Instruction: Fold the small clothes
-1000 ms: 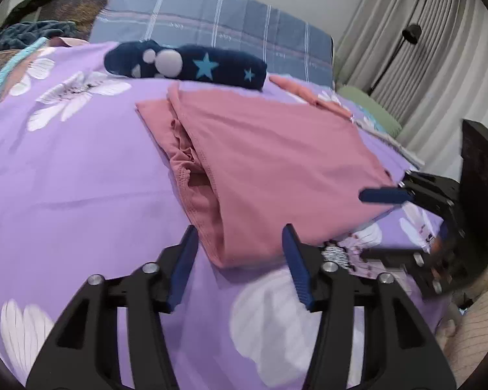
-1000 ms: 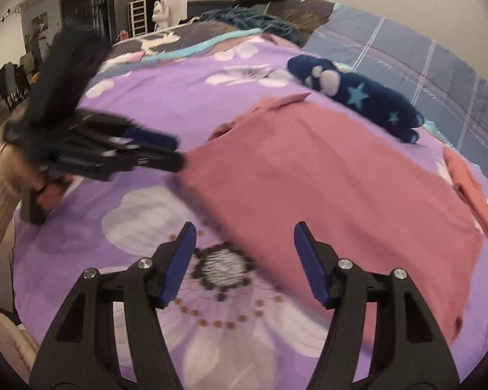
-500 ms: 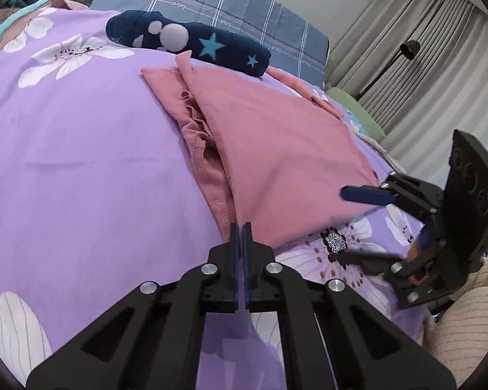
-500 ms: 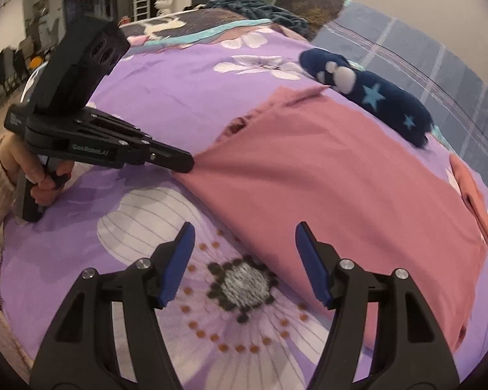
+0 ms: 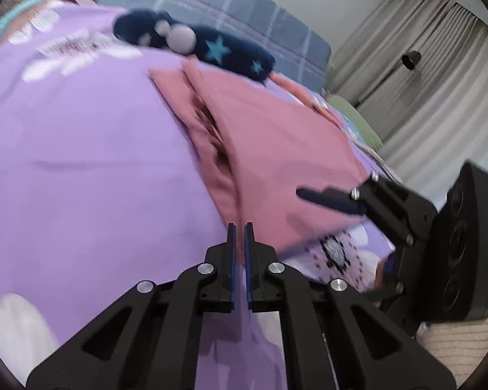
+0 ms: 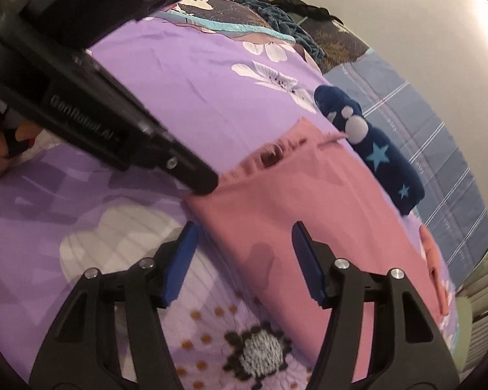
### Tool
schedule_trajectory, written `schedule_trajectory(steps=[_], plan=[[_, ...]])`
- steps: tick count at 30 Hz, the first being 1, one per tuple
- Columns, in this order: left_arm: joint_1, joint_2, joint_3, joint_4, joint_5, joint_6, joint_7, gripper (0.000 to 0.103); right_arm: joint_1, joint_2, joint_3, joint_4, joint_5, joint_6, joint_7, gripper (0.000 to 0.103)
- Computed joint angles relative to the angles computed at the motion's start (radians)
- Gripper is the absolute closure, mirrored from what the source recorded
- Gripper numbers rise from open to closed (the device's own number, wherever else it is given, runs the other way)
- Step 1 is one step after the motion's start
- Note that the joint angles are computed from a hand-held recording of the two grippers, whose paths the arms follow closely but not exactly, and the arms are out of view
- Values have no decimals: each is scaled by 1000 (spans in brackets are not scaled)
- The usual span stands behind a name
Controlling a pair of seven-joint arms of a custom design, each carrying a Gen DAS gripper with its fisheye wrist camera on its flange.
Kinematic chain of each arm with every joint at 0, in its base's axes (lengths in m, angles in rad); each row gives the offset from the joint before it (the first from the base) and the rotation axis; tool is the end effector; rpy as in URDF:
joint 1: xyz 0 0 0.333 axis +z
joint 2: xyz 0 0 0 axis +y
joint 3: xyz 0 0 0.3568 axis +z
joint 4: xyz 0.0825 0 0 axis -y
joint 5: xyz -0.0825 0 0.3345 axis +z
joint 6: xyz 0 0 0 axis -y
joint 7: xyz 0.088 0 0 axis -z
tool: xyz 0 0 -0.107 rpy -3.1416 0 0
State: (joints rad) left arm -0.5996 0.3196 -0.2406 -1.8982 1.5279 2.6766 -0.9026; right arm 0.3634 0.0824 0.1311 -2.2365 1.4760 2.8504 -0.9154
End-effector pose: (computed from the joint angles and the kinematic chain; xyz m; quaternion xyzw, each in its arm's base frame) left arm 0.3987 -0.4685 0.4369 -0.7375 0.4960 -0.4397 0.1288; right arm 0.4747 0.1939 0.4313 -0.9129 -0.0254 -0.2625 0.3117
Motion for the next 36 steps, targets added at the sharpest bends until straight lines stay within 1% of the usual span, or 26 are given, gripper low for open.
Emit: schedule_trajectory(steps=[2,3,4,5,6,8,11,13,14,15,18,19,20,21,22,24,25,26,27,28,29,30,32,33,34,36], plan=[[-7,-39,7,-32,40,-46,-63,91,11,9,11,9,81,23,-85,50],[-3,-61,6,-50,42,-76,-79,86,17,14,14,12,102,25,-118,60],[6,-76,3,-60,33,-96,-73,76,21,15,14,9,86,21,-113,82],[19,-87,2,-65,37,-99,-72,75,25,13,13,1,31,11,-73,96],[39,-94,5,-65,41,-89,-63,75,30,14,16,-5,26,21,-78,99],[89,-85,14,-38,50,-19,-30,74,31,5,19,-9,129,24,-195,99],[144,-35,28,32,-27,52,108,67,30,-8,9,-18,92,2,-141,99],[186,40,37,117,-156,118,276,67,30,-1,6,-14,41,0,-87,99],[201,60,29,138,-198,126,325,67,30,3,7,-12,30,2,-77,99],[246,106,-14,188,-273,120,433,67,30,6,8,-11,40,4,-88,99],[289,203,-76,309,-442,34,670,67,28,7,9,-9,50,0,-103,99],[287,224,-76,339,-479,13,718,71,27,4,8,-11,39,-7,-88,99],[262,234,-42,359,-524,7,758,96,23,2,4,-10,18,-20,-61,99],[241,239,-7,368,-551,17,769,100,17,-3,0,-7,-12,-42,-18,99],[239,232,10,353,-515,47,711,100,12,-7,-3,-6,-29,-57,11,99],[220,210,79,299,-371,135,492,100,6,-4,-7,1,-90,-75,88,99],[226,208,90,276,-254,165,331,100,7,5,-6,1,-130,-70,127,99],[213,207,136,259,-144,241,156,100,8,9,-3,-4,-152,-60,150,99],[170,199,217,251,-51,314,-19,100,8,18,1,-4,-146,-49,144,99],[104,182,304,241,38,330,-165,100,6,16,8,-8,-107,-42,104,99],[52,163,357,220,77,302,-240,99,6,13,11,-11,-79,-36,73,99],[29,148,377,203,75,283,-245,99,6,13,12,-11,-69,-34,62,99],[13,115,365,165,-45,203,-107,98,4,14,9,-10,-78,-41,74,99],[27,101,333,155,-81,168,-51,98,2,15,6,-8,-87,-50,87,98],[38,93,312,150,-99,152,-16,94,0,19,5,-3,-92,-56,92,96],[64,76,259,140,-151,116,71,75,-3,15,6,-5,-74,-55,75,94]])
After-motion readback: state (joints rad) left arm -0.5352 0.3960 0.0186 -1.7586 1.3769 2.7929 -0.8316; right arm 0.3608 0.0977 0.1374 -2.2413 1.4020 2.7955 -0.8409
